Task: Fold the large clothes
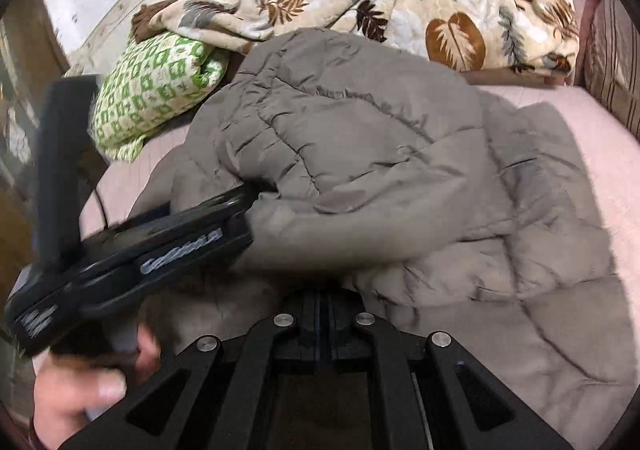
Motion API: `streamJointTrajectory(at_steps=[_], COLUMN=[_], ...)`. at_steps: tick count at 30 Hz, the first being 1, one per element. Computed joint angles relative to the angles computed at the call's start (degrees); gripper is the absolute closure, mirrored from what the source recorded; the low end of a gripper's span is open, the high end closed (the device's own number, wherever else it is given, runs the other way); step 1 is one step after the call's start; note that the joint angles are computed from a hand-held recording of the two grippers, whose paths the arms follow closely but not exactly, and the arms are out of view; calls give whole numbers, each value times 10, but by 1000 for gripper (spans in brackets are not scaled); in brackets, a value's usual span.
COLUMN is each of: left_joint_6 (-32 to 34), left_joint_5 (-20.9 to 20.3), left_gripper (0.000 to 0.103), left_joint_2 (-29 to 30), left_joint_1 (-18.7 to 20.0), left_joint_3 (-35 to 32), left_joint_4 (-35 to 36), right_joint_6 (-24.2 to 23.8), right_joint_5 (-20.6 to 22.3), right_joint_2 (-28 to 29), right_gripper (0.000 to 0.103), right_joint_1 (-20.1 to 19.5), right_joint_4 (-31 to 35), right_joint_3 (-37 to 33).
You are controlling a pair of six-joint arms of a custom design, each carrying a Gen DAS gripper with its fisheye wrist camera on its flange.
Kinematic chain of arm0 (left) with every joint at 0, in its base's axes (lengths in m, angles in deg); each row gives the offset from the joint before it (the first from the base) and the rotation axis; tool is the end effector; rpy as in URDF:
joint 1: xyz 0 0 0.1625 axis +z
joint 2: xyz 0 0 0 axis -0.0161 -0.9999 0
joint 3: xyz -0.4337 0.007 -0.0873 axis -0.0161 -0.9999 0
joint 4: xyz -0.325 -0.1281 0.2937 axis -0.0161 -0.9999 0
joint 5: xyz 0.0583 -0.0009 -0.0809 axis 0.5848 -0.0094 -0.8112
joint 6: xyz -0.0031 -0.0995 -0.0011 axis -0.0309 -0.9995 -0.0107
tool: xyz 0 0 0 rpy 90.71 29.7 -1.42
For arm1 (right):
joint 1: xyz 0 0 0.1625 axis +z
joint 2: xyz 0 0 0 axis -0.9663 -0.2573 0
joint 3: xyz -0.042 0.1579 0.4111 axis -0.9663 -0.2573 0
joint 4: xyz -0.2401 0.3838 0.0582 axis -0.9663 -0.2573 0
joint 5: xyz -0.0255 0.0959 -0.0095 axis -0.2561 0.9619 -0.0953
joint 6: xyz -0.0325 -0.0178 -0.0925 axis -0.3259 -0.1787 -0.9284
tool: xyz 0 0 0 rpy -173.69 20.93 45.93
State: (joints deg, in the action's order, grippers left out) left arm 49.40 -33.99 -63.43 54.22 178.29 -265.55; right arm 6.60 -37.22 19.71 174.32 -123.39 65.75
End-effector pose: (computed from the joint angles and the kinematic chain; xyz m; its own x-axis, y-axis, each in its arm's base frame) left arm -0.1346 -0.5434 0.0879 -0.7721 -0.1614 -0.6147 0.3416 0.7103 -0.6155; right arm 0.1877 -0.4966 0.0404 -0.8307 -0.3493 0.4335 -0.5231 0.7560 -0.3933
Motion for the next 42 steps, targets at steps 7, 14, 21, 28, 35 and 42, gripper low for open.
streamJointTrajectory(at_steps=[7,14,21,28,35,42], left_joint_6=[-8,-5,-4,0,9,44], left_joint_5=[0,-22,12,28,29,25], left_gripper=[17,17,17,15,15,15], left_joint_2=[-6,-17,1,7,8,-1], left_joint_1=[-4,-15,-12,-15,-15,-28], left_joint_3=[5,20,-1,0,2,16], left_joint_4=[2,-43,30,41,34,-44], right_joint_6=[-57,-17,-14,-4,-1,8], right_joint_5=[33,22,13,28,25,49], right_joint_2=[-37,2,26,25,25,0], right_gripper=[90,69,68,68,68,68], right_joint_1=[15,-18,-33,-44,-42,-35], right_joint_4=[-104,-23,3,12,13,3], right_joint_3=[18,-41,-54,-52,-51,-40])
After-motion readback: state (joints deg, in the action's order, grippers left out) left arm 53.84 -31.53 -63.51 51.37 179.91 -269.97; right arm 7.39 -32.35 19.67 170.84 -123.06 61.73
